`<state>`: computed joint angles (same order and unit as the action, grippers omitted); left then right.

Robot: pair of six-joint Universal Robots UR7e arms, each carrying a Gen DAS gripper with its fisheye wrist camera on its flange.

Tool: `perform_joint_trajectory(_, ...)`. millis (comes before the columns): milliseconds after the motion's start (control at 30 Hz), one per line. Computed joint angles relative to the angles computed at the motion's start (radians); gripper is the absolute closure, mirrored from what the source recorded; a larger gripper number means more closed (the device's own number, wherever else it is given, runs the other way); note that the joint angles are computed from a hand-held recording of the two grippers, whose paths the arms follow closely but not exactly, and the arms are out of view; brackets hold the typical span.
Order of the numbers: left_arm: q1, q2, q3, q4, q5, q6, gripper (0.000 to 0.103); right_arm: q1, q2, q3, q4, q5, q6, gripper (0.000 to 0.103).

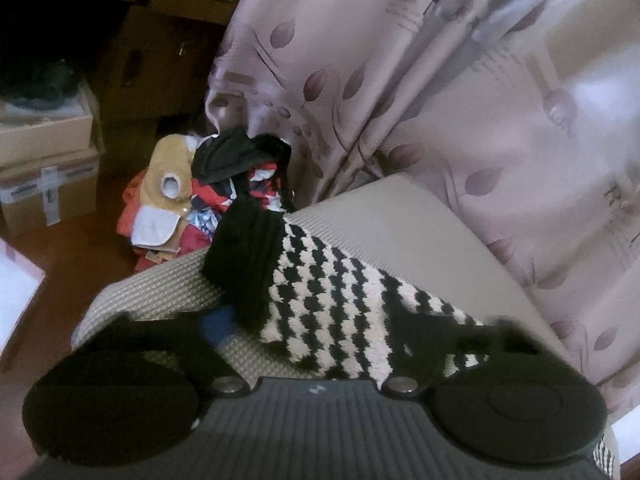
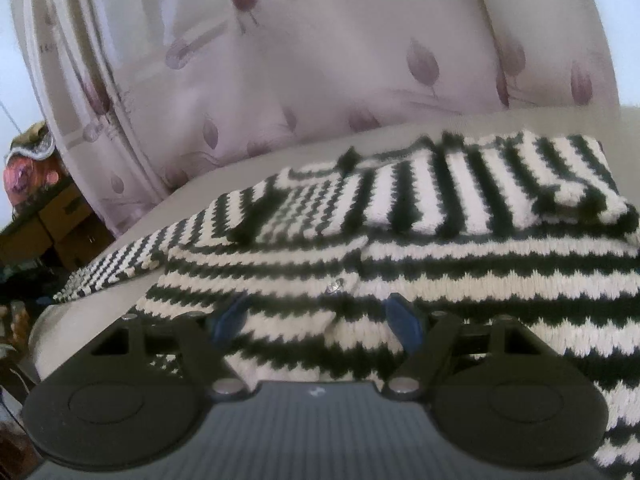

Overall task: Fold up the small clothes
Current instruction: 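Grasp the black cuff of the other sleeve with the left gripper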

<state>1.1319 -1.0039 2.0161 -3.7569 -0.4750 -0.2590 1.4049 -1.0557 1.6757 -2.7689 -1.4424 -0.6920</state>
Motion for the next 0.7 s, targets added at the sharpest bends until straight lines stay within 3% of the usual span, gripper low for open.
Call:
perform_joint_trajectory(67, 0.020, -0.020, 0.005, 0.039, -0.027, -0.043, 0.094, -0.007, 0.001, -0.005, 0.005, 0.013, 0.021, 0.026)
perform_joint_trajectory(100, 0.034, -0.039, 0.019, 0.051, -0.071, -0.089, 0.097, -0.010, 0.001, -0.006, 0.002, 0.017, 0.032, 0.026)
perform_joint_trajectory(133, 0.051, -0.054, 0.034, 0.041, -0.124, -0.125, 0.097, -0.013, 0.002, -0.007, 0.001, 0.021, 0.043, 0.026)
perform_joint_trajectory(233, 0.060, -0.059, 0.045, 0.014, -0.149, -0.114, 0.097, -0.020, 0.003, -0.012, 0.008, 0.036, 0.067, 0.026)
perform_joint_trajectory(500, -0.009, 0.024, -0.035, -0.128, -0.031, 0.055, 0.097, -0.036, 0.000, 0.000, -0.024, 0.075, 0.102, 0.026)
perform_joint_trajectory(700, -0.091, 0.107, -0.185, -0.203, -0.021, 0.268, 0.097, -0.078, -0.002, -0.011, -0.005, 0.143, 0.234, 0.026)
